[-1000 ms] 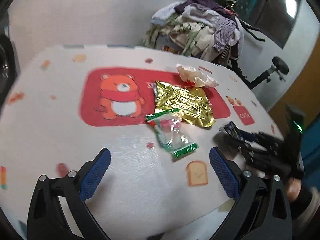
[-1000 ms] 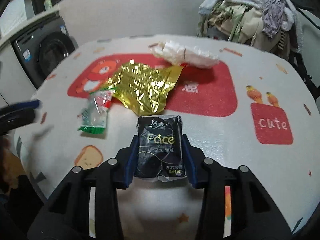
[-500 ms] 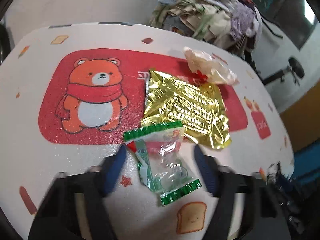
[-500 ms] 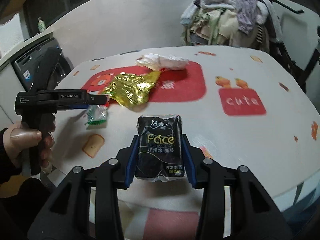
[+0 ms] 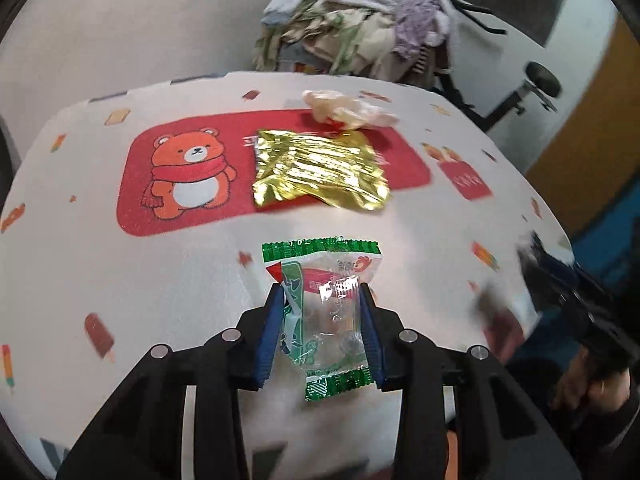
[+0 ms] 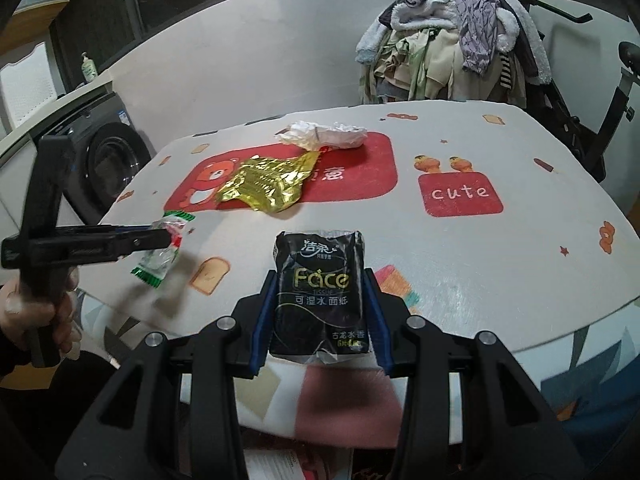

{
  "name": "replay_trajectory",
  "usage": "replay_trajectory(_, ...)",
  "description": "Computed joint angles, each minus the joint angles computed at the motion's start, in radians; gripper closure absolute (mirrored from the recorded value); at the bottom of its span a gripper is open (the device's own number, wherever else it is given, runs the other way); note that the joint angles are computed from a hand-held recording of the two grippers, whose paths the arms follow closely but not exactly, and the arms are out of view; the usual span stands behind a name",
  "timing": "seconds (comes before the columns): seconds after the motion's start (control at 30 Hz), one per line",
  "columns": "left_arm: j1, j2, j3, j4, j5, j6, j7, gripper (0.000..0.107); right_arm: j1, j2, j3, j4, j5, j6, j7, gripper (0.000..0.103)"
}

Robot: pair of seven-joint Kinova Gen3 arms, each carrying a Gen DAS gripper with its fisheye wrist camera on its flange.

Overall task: Collect trash
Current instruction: 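Drop the tissue pack and candy wrapper into the bin with both grippers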

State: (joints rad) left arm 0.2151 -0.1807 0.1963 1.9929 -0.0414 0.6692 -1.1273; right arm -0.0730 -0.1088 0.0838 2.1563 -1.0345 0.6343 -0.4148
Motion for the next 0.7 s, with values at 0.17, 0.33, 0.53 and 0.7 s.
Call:
replay_trajectory(0.17, 0.033, -0.129, 0.060, 0.066, 0.003, 0.003, 0.024, 0.070, -0.009, -0.072, 0.007, 0.039, 0.040, 0.010, -0.018, 0.060)
replay_trajectory(0.33, 0.063, -0.222, 0.158, 0.131, 0.031, 0.026, 0.062, 0.070, -0.046, -0.143, 0.041, 0.076, 0.090, 0.007, -0.052, 0.060)
replay_trajectory(0.53, 0.100, -0.224, 0.274, 0.156, 0.024, 0.065, 0.093, 0.070, -0.088, -0.191, 0.076, 0.105, 0.151, 0.010, -0.095, 0.060)
replay_trajectory(0.7, 0.128, -0.194, 0.297, 0.184, 0.022, 0.046, 0.123, 0.068, -0.122, -0.215, 0.089, 0.120, 0.203, -0.003, -0.128, 0.059)
